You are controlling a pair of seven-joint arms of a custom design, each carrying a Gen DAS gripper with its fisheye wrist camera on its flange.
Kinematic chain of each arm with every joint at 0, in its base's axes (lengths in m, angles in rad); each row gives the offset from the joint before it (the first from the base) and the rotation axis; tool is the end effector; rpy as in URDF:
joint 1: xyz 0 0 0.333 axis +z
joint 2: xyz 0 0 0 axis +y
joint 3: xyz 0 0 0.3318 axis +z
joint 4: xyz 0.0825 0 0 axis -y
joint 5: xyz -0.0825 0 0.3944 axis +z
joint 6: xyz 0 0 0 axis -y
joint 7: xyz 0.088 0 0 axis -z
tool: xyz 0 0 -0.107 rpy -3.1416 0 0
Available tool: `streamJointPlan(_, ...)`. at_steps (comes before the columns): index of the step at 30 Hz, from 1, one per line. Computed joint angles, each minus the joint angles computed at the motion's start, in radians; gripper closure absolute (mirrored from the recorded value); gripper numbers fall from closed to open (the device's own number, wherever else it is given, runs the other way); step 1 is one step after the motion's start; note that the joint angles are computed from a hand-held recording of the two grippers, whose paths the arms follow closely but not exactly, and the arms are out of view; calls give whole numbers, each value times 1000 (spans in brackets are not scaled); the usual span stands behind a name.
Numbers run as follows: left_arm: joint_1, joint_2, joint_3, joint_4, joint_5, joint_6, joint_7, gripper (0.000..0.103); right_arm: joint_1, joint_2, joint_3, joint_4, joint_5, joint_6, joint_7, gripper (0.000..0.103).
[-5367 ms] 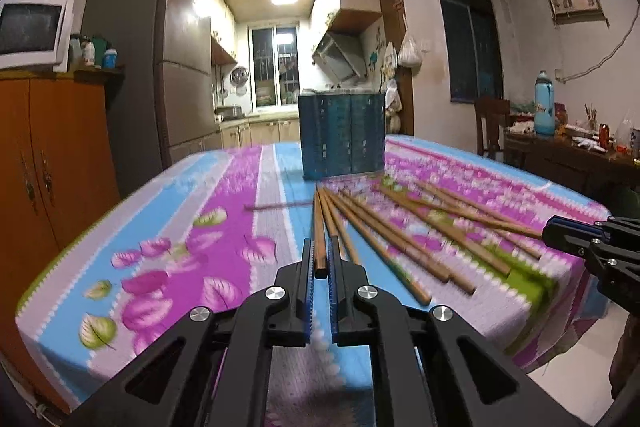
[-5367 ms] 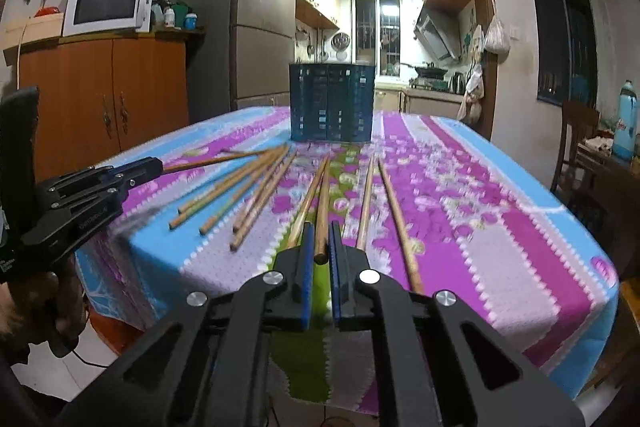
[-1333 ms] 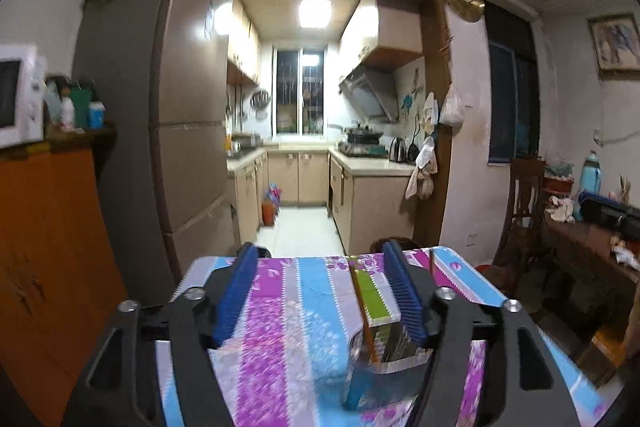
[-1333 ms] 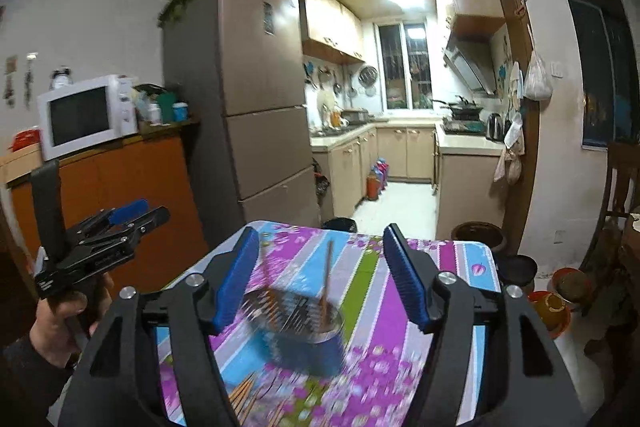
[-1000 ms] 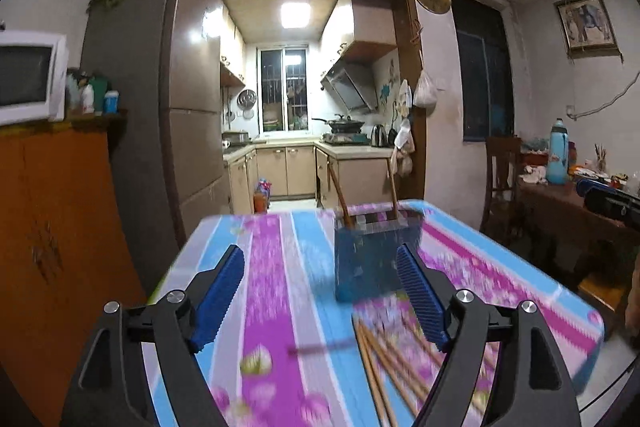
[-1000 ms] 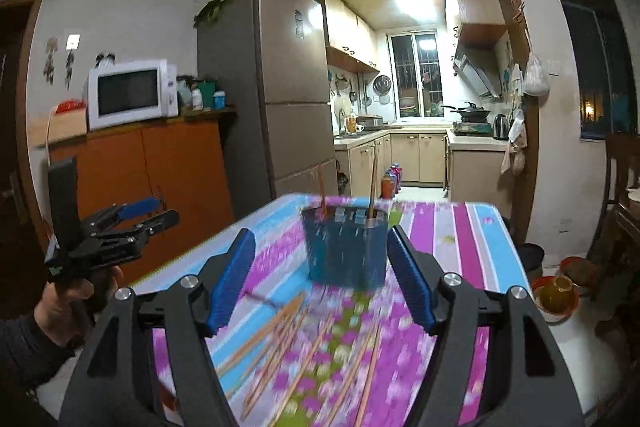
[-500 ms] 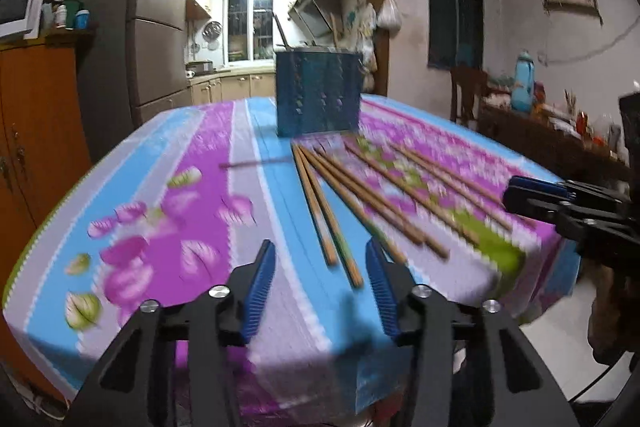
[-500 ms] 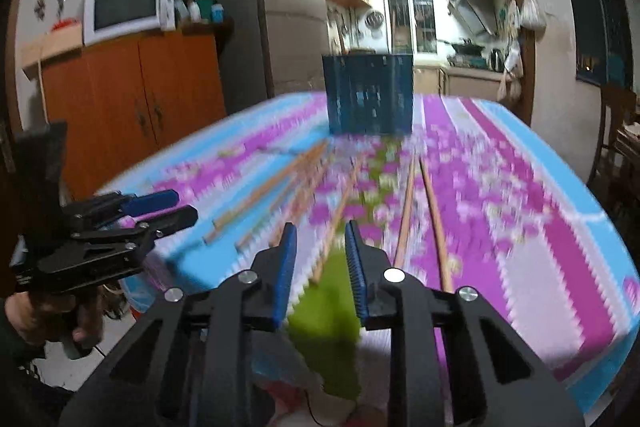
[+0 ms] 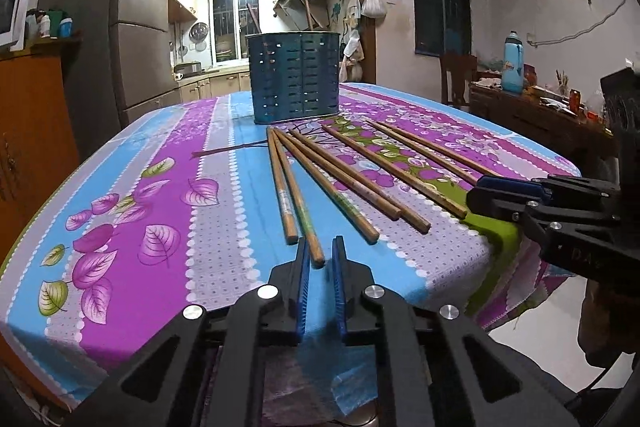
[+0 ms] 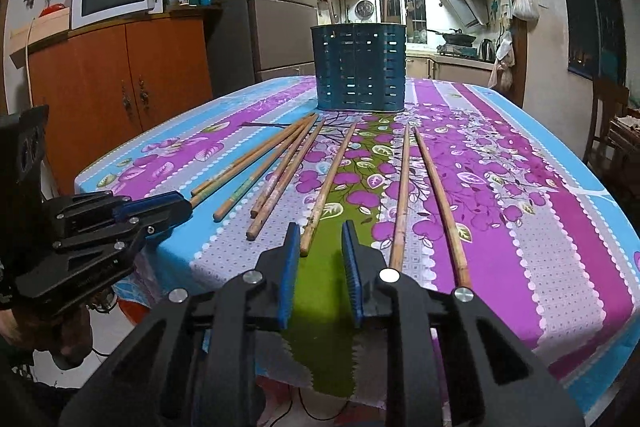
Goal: Organize utensils
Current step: 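Move both open tools back down toward the remaining chopsticks, then close the left tool on a chopstick while the right tool grasps another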
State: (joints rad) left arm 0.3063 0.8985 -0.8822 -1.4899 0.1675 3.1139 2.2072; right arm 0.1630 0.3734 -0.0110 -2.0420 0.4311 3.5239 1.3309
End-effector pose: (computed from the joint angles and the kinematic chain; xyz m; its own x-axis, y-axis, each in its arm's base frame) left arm 0.7463 -0.2360 0.3928 -0.6959 -0.7164 -0.0492 -0.3042 0.3562 -0.8835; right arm 0.6483 0.0487 0.3956 -0.0618 -0.9959 -0.0664 -0.4645 0.0875 -0.8812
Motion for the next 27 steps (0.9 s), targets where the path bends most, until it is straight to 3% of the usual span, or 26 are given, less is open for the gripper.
streamJointPlan(4,-8,6,-1,5,1,5,-2,90,-6,8,10,10,-12,0,10,86)
streamJointPlan(13,-25,4,20,1,31,38,-41,90,63,40,-47,49,56,-12,-44,86)
streamJointPlan(21,-49,27,40,23,91,83,-92,90,75,58,-49,67,93,10,-65,87)
streamJointPlan(27,-57,35,55,28,155,113,-163,90,61,67,-31,71,97,33,-64,93)
